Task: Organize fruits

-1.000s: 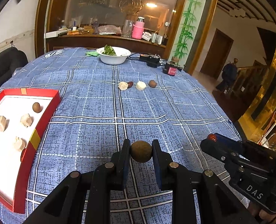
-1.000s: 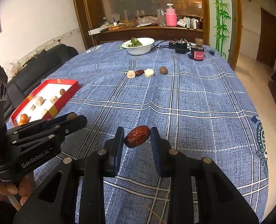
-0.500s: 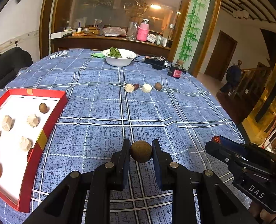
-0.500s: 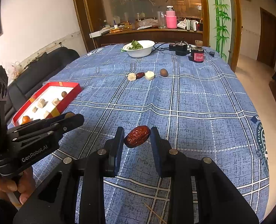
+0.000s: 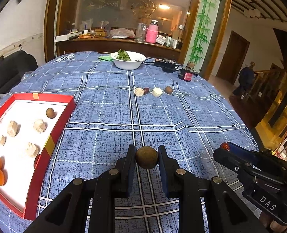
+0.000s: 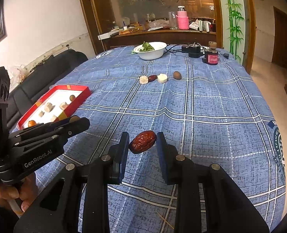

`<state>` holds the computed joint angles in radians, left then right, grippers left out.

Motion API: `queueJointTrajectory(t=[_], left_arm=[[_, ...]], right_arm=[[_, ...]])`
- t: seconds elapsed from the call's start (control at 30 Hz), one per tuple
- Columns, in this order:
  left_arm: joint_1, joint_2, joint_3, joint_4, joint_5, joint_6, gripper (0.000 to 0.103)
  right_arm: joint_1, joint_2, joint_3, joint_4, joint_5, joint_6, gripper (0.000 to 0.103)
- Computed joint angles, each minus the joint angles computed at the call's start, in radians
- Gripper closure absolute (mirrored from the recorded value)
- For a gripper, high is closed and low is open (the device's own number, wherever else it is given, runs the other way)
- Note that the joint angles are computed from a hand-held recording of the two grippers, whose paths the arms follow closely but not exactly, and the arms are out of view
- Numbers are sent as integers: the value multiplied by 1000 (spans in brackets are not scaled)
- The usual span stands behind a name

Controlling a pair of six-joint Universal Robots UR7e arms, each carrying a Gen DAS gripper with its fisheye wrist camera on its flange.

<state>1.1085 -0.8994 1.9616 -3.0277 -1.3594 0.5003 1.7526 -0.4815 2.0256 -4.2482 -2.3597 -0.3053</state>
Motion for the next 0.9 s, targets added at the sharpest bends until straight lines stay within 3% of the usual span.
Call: queueJointTrajectory(t=[0.23,0.67,0.9], left_arm=[[-5,-26,20,-24,23,-3,81],[10,-27,13,-62,87,-40,81],[17,-25,7,-62,88,-46,81]], right_arm=[[-6,-2,10,-8,37,-2,76],[-33,-15,1,0,178,-9,76],[-44,-18,1,4,199,-5,76]])
